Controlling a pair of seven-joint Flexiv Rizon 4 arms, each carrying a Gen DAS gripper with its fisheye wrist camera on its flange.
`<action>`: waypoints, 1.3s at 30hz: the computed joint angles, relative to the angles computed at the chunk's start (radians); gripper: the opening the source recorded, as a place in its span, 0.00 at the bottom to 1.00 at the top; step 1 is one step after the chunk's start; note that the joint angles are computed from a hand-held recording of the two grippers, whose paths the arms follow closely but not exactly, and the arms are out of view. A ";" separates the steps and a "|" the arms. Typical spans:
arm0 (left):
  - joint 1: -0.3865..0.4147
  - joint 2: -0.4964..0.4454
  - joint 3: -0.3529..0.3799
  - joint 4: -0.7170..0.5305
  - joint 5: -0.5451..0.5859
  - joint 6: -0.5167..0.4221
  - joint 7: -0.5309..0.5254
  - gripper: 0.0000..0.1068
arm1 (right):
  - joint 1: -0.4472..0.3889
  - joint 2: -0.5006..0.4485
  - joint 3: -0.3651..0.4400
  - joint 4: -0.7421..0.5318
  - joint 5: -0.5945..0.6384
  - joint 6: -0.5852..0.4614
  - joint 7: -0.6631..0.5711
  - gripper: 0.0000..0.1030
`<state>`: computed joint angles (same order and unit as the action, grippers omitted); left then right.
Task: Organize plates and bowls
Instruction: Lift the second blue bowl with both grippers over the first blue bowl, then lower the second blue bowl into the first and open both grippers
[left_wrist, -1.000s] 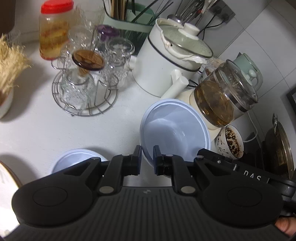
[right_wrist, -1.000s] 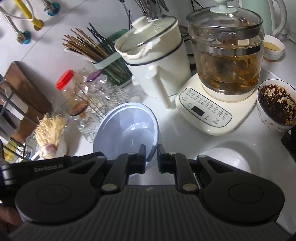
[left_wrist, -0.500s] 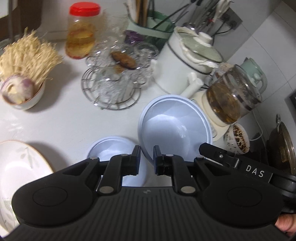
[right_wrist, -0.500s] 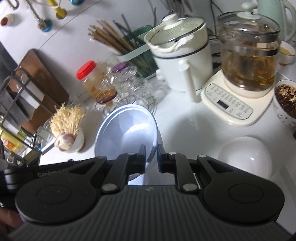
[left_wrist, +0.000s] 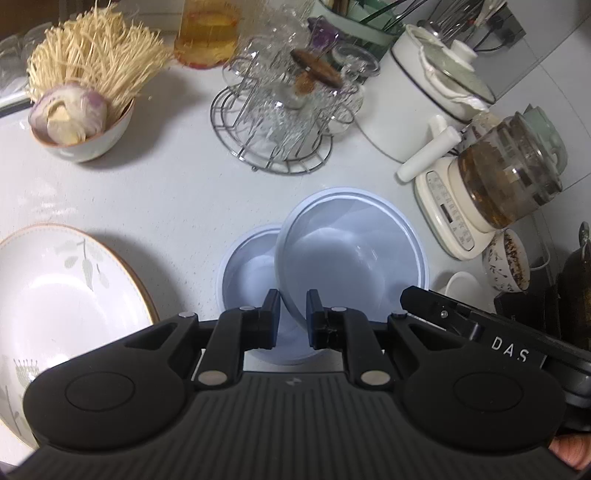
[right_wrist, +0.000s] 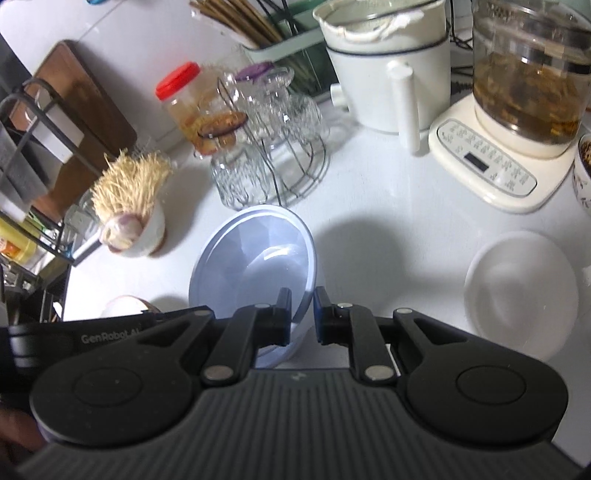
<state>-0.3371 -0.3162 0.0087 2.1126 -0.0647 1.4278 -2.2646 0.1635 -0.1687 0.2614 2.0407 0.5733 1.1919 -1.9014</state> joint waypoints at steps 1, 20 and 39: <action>0.003 -0.003 -0.003 0.002 -0.003 -0.001 0.001 0.15 | 0.003 -0.003 -0.001 0.002 -0.005 0.000 0.004 0.15; 0.029 -0.019 -0.015 0.018 -0.019 -0.018 -0.003 0.15 | 0.012 -0.046 0.024 -0.005 -0.045 0.006 -0.003 0.17; 0.017 0.060 0.031 -0.014 0.095 -0.100 -0.061 0.23 | 0.021 0.004 0.032 0.006 -0.008 0.056 0.025 0.36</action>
<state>-0.3203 -0.2562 0.0402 2.0986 0.0301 1.3280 -2.3261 0.1843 -0.1645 0.2930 2.0464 0.5651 1.2483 -1.8765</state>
